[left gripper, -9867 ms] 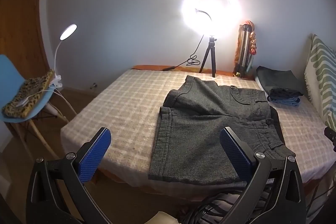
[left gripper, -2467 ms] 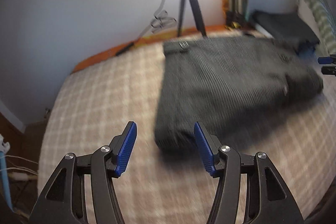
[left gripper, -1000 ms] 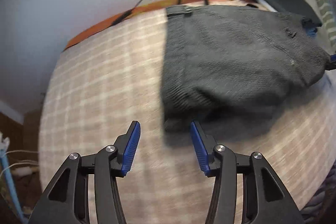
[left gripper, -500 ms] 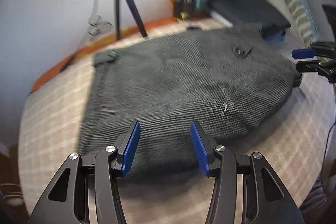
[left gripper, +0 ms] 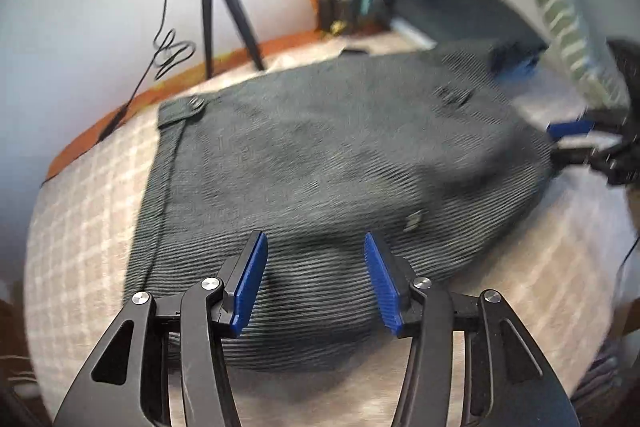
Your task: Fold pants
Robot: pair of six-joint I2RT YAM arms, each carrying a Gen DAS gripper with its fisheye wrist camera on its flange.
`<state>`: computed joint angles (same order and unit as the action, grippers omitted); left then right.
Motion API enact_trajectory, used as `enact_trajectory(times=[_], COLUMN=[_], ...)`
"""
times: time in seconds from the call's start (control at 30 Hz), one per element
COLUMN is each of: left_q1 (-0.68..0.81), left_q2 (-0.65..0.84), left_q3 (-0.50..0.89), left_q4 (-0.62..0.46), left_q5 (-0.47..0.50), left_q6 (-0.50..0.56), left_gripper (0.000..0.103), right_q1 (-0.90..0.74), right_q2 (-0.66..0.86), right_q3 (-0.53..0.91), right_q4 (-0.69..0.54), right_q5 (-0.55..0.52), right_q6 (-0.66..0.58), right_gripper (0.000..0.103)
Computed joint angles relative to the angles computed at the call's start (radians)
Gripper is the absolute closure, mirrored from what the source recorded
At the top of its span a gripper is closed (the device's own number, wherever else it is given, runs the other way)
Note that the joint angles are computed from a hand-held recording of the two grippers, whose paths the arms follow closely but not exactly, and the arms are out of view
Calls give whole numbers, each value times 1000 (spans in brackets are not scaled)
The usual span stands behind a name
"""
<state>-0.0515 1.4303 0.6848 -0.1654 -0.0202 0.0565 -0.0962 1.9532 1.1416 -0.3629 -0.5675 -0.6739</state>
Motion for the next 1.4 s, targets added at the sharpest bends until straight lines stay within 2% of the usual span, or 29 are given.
enact_trajectory(times=[0.07,0.13,0.17,0.23,0.33,0.4,0.47,0.53,0.6,0.63,0.67,0.73,0.87,0.97,1.03,1.1,1.13,1.2,1.3,1.4], left_q1=[-34,-71,-90,-113,-158,-183,-215,-222,-215,-215,-217,-199,-130,-72,-57,-74,-73,-46,-91,-156], left_q2=[21,65,89,134,160,184,197,193,204,213,217,191,40,-108,-163,-163,-146,-106,-26,63], left_q3=[16,38,50,78,88,103,102,89,80,72,65,39,-40,-96,-109,-113,-111,-99,-72,-35], left_q4=[6,14,21,26,36,18,16,25,38,53,66,92,114,50,-2,-4,12,44,107,133], left_q5=[-1,-11,-23,-27,-72,-89,-146,-163,-158,-163,-169,-126,-21,50,81,27,18,69,34,-29], left_q6=[-7,-4,-7,-12,8,31,41,44,38,37,33,-5,-103,-83,-60,-57,-57,-76,-69,-36], left_gripper=[55,55,58,77,82,92,92,92,93,99,100,102,103,103,103,102,95,80,80,80], right_q1=[-37,-84,-98,-117,-132,-135,-133,-126,-115,-111,-98,-86,-61,-78,-80,-74,-56,-35,-24,-27], right_q2=[-30,-31,-18,14,71,125,158,172,156,153,153,153,141,145,143,131,122,103,89,103], right_q3=[-34,-45,-38,-19,6,33,43,26,-5,-9,-13,-19,-54,-57,-69,-87,-98,-124,-142,-120], right_q4=[-5,-36,-61,-104,-139,-148,-139,-89,-25,-13,8,35,113,118,147,179,212,268,306,285], right_q5=[-30,-89,-111,-153,-201,-255,-292,-324,-322,-326,-329,-336,-323,-339,-348,-345,-326,-294,-272,-283], right_q6=[31,88,108,122,199,267,330,403,451,465,494,526,576,576,591,610,644,696,734,734], right_gripper=[33,28,28,28,28,28,28,27,27,28,28,29,30,28,22,16,14,12,12,13])
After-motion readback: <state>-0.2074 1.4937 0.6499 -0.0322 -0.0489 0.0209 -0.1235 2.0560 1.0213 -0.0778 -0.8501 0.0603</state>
